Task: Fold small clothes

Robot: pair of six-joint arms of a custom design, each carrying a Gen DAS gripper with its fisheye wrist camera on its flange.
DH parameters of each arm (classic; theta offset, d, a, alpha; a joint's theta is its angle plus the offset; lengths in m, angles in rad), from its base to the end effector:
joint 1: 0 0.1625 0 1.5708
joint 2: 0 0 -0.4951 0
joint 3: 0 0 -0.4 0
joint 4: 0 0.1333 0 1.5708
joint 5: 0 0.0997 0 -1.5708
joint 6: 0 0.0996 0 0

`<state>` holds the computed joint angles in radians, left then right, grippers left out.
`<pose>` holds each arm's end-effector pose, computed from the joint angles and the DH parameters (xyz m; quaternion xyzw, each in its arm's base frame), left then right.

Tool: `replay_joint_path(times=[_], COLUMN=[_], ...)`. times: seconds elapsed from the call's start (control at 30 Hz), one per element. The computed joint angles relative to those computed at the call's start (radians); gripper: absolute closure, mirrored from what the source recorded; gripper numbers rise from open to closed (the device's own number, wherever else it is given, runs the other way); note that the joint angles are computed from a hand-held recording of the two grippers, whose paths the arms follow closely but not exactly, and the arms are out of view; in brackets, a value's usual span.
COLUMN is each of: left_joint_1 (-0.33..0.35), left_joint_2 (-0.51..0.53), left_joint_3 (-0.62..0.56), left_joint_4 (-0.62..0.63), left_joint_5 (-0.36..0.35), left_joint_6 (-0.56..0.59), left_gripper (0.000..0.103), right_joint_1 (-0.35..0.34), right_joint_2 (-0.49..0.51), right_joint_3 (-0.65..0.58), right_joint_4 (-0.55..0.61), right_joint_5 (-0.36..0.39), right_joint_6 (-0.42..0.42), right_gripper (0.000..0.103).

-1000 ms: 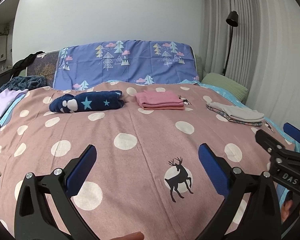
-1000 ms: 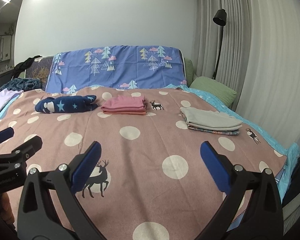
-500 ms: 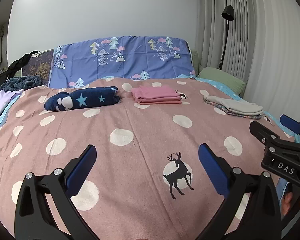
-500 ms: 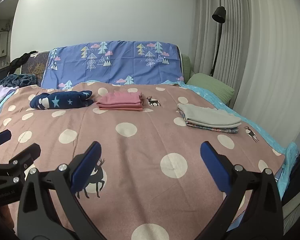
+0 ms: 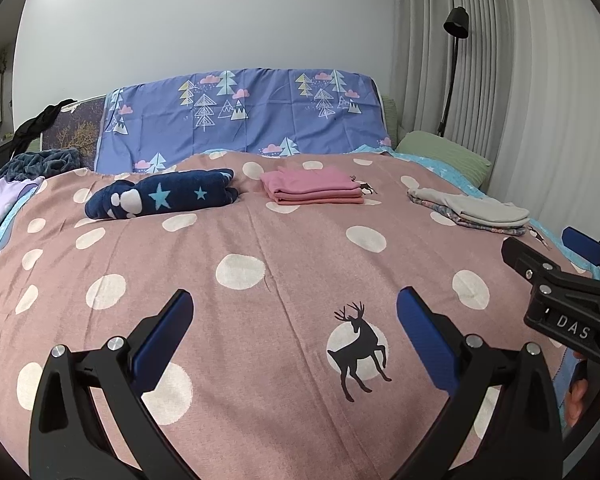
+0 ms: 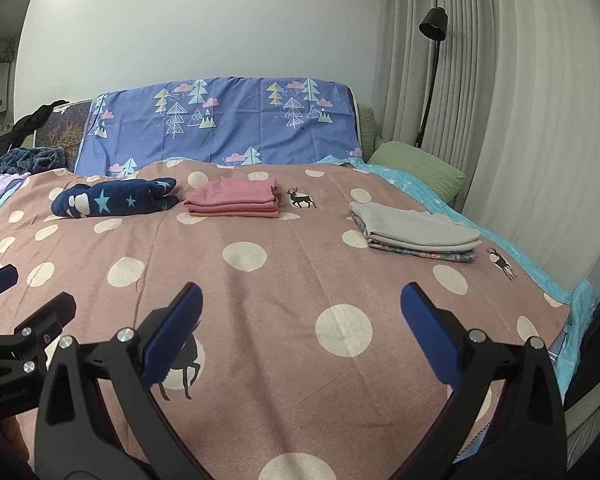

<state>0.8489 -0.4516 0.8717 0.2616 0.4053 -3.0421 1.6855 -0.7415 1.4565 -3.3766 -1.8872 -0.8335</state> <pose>-0.3456 -0.7328 0.1133 0.0840 0.7856 -0.4940 0.3630 0.1929 -0.7802 0.2794 0.3127 -0.7884 0.4322 0.3063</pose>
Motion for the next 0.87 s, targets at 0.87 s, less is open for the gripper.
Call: replay_joint_path(times=[0.87], left_joint_1=[-0.008], left_joint_2=[0.025], left_joint_3=[-0.037], left_joint_4=[0.073], left_joint_5=[0.016], left_joint_6=[-0.034], left_gripper=[0.001], right_joint_1=[-0.011], right_joint_2=[-0.007], right_joint_3=[0.011], right_joint_4=[-0.015], right_joint_5=[0.008], right_joint_6=[0.006], right_gripper=[0.002])
